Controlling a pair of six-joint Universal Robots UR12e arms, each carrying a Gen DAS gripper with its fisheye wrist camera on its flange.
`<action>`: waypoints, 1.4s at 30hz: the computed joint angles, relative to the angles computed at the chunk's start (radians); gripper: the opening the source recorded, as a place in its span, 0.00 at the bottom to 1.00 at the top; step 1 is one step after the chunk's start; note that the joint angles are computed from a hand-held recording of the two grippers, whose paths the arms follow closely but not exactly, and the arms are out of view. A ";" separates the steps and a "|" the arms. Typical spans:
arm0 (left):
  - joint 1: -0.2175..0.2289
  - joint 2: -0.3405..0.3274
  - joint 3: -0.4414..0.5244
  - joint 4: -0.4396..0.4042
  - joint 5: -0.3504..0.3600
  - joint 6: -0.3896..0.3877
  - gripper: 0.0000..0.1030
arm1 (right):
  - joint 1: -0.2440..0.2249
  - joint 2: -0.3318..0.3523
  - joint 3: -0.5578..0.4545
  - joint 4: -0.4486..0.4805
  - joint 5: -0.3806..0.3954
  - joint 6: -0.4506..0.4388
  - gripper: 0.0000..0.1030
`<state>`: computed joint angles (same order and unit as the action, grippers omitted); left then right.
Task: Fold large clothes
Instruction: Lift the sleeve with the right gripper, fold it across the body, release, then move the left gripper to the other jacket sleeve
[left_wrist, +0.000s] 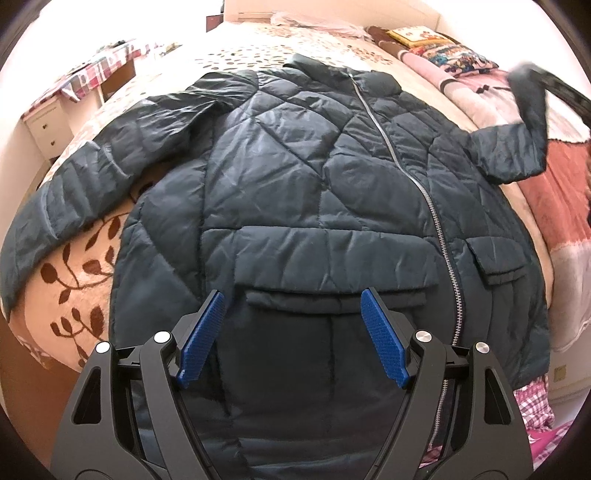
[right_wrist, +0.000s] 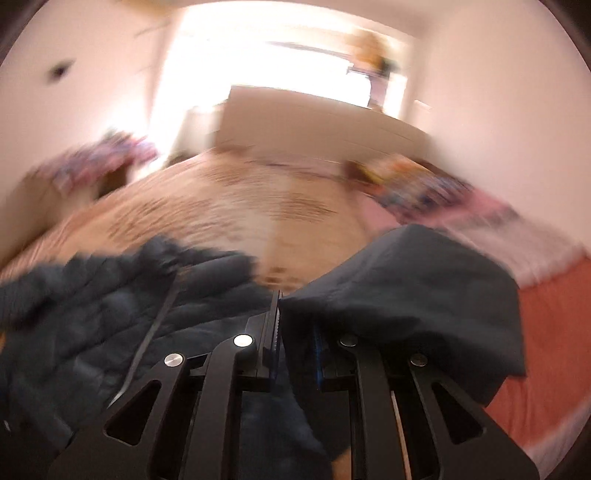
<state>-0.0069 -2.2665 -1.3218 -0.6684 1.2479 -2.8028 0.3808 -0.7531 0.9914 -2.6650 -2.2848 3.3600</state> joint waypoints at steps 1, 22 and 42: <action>0.002 0.000 0.000 0.000 -0.005 -0.004 0.74 | 0.006 0.032 -0.051 0.024 0.038 -0.056 0.15; 0.015 -0.031 0.079 0.043 -0.083 -0.023 0.74 | 0.014 0.090 -0.107 0.210 0.418 0.180 0.65; -0.090 -0.375 0.720 -0.215 0.126 -0.175 0.74 | 0.017 -0.122 0.323 0.057 0.401 0.495 0.65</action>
<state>-0.0968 -2.6410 -0.6023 -0.8831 1.3735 -2.9777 0.3979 -0.8756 1.3149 -2.6081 -1.8834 3.8549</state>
